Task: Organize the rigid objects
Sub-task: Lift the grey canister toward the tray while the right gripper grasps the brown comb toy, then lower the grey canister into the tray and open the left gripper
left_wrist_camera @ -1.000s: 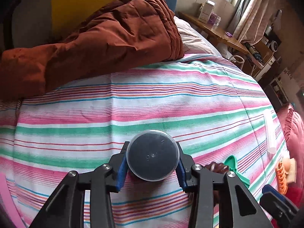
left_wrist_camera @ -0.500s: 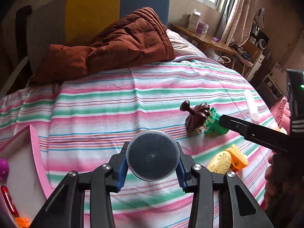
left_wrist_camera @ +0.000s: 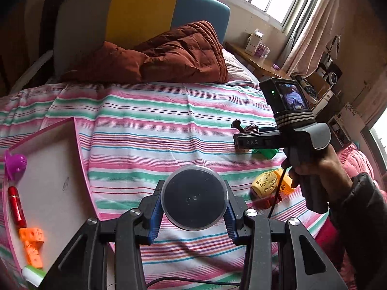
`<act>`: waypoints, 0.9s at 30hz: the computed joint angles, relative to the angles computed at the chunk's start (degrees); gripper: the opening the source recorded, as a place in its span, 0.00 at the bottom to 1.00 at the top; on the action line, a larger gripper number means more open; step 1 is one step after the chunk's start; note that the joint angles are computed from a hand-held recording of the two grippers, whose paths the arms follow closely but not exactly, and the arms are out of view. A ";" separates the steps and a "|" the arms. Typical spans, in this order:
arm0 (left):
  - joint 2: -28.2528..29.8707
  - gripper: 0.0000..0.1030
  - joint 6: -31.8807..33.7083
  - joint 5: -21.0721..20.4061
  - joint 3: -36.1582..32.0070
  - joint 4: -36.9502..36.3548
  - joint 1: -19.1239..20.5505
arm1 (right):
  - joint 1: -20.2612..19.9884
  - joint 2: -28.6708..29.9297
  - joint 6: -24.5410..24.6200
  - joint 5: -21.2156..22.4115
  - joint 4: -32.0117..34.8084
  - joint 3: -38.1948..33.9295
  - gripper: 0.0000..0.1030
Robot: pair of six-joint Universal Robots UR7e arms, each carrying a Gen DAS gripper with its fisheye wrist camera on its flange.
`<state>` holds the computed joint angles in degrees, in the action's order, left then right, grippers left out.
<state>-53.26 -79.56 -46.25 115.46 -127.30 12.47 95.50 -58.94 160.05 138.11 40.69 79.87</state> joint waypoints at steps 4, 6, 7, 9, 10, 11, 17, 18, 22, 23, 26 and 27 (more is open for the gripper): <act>-1.69 0.42 -2.83 -0.29 1.27 1.52 -0.74 | -0.81 1.58 1.29 -1.53 1.08 -2.07 0.49; -2.34 0.42 -4.29 -0.20 1.82 2.51 -1.25 | -0.16 2.23 0.63 0.41 -0.17 -2.29 0.47; -2.64 0.42 -5.73 -0.32 1.96 3.25 -1.51 | -0.01 2.21 1.11 0.04 0.11 -2.10 0.46; -3.28 0.42 -6.94 -0.26 2.45 3.98 -2.09 | 0.27 1.98 2.57 -3.22 1.66 -1.63 0.46; -3.55 0.42 -7.59 -0.19 2.62 4.50 -2.38 | 0.60 1.54 2.63 -4.53 1.73 -0.73 0.46; -3.82 0.42 -8.33 -0.09 2.85 5.07 -2.71 | 1.21 1.05 2.42 -5.44 1.31 0.44 0.46; -5.90 0.42 -13.81 -0.46 4.39 8.90 -4.77 | 1.87 -1.36 6.77 -18.35 3.73 6.49 0.46; -6.21 0.42 -14.72 -0.55 4.54 9.70 -5.20 | 2.50 -1.46 7.12 -18.33 3.18 7.92 0.47; -7.27 0.42 -18.91 -0.63 4.56 14.92 -7.35 | 4.24 -2.73 6.71 -16.71 -0.91 11.63 0.47; -7.57 0.42 -20.25 -0.66 4.48 16.70 -8.01 | 3.94 -3.01 6.82 -17.26 -1.13 11.73 0.47; -8.09 0.42 -25.51 -1.00 3.42 24.20 -9.93 | 1.64 -4.53 7.11 -21.10 -1.80 12.35 0.47; -8.32 0.42 -27.35 -1.21 3.19 26.78 -10.52 | 0.99 -5.07 7.41 -22.31 -1.99 12.70 0.46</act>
